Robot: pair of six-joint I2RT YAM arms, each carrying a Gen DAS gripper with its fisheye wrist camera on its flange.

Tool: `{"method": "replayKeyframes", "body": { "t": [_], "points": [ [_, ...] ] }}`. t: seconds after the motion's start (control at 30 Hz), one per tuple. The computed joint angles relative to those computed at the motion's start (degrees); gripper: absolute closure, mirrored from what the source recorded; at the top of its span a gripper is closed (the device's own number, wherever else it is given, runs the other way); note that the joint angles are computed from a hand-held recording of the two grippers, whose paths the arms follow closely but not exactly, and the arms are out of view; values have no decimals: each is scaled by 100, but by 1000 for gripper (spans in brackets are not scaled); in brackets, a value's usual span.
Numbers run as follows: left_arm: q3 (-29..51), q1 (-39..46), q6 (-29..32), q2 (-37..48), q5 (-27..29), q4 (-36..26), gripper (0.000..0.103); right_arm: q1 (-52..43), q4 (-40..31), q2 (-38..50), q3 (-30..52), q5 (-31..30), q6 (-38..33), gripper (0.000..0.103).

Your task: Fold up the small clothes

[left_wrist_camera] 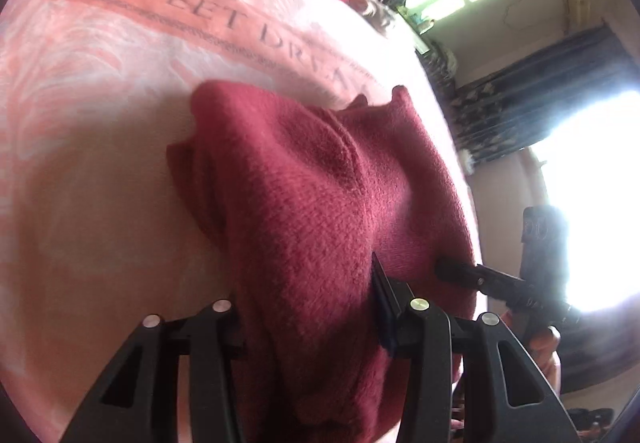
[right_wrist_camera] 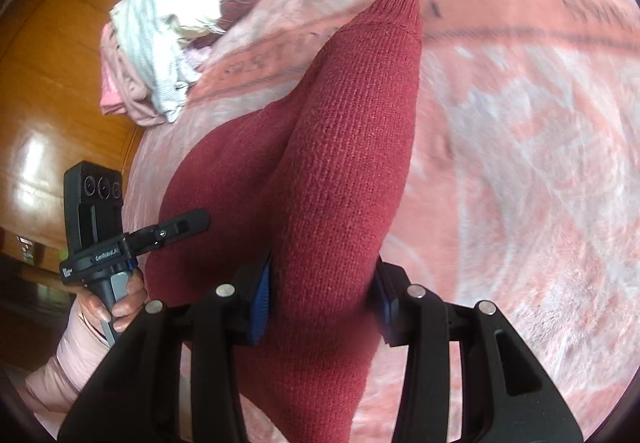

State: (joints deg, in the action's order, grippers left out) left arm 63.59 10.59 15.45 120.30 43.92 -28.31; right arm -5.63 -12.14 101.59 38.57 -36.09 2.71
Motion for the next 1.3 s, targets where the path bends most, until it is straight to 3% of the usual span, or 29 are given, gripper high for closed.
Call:
{"method": "replayKeyframes", "body": {
  "t": [0.13, 0.33, 0.43, 0.57, 0.7, 0.77, 0.8, 0.83, 0.93, 1.07, 1.2, 1.3],
  "points": [
    [-238, -117, -33, 236, -160, 693, 53, -500, 648, 1045, 17, -665, -172, 58],
    [-454, -98, -203, 191, -229, 1029, 44, -464, 932, 716, -310, -546, -43, 48],
    [-899, -140, -288, -354, -532, 1175, 44, -561, 749, 127, -683, -427, -121, 37],
    [-1957, 100, -126, -1433, -946, 1637, 33, -875, 355, -465, -1369, -433, -653, 35],
    [-3032, 214, -68, -2179, -1373, 2437, 31, -1212, 386, -293, -1847, -423, -1073, 35],
    [-3307, 253, -51, -2230, -1408, 2738, 31, -1339, 489, -48, -1929, -591, -1252, 43],
    [-3365, 261, -80, -2169, -1430, 2823, 31, -1351, 554, 85, -1932, -697, -1256, 52],
    [-3377, 252, -156, -2094, -1422, 2874, 31, -1348, 556, 196, -1905, -816, -1258, 68],
    [-3352, 343, -186, -1972, -1357, 2773, 31, -1217, 448, -103, -1949, -712, -1170, 78],
    [-3405, 226, -26, -2024, -1617, 2693, 31, -1173, 144, -773, -2071, -290, -1090, 82],
    [-3396, 183, 137, -1598, -1763, 2800, 29, -561, 963, -573, -2255, 274, -383, 81],
    [-3469, 232, 179, -1425, -1696, 3065, 27, -624, 1200, -514, -2374, 276, -308, 80]
  ]
}}
